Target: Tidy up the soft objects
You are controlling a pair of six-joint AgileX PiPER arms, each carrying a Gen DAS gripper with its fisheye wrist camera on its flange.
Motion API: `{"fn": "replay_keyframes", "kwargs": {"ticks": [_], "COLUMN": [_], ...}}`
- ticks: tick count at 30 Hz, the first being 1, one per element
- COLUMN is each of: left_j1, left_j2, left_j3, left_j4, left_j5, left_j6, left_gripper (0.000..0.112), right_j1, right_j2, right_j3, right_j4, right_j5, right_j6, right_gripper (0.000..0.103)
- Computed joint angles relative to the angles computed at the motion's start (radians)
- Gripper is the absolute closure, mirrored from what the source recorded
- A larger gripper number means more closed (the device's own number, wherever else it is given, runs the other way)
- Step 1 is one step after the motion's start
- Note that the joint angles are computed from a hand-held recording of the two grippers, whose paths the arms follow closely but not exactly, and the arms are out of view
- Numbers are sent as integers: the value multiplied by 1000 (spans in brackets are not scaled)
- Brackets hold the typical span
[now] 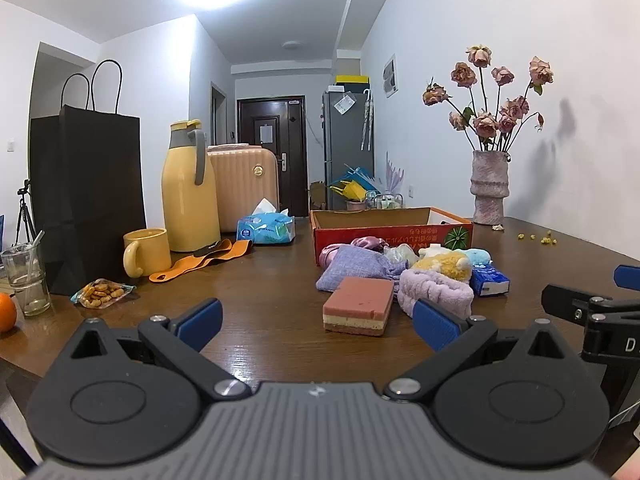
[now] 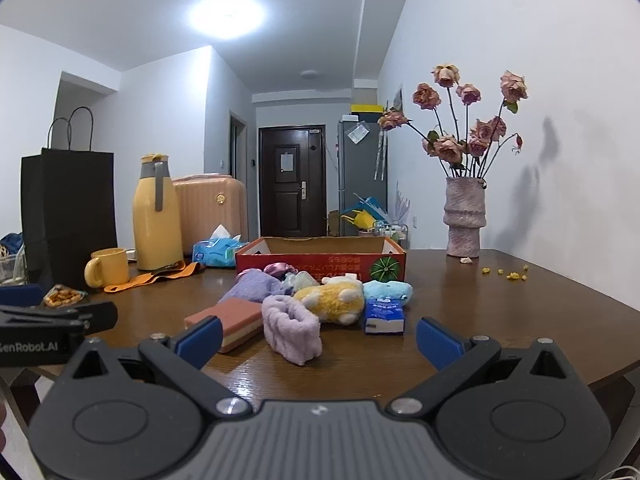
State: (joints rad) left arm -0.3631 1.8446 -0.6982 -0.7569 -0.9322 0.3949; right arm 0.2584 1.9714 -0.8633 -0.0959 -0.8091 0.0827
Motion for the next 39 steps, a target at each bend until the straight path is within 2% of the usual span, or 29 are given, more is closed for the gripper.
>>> {"fn": "replay_keyframes", "kwargs": {"ticks": [29, 39], "left_j1": [-10, -11], "left_j2": [3, 4], "left_j3": [-5, -7], "left_j4": [-9, -10], "left_j5": [7, 6], "left_j6": [5, 9], "left_gripper": [9, 9], "right_j1": [-2, 0], "right_j2": [-1, 2], "right_j3": [1, 9], "right_j4": [-16, -16], "right_j5": [11, -15], "right_j6": [15, 8], "right_gripper": [0, 0]}}
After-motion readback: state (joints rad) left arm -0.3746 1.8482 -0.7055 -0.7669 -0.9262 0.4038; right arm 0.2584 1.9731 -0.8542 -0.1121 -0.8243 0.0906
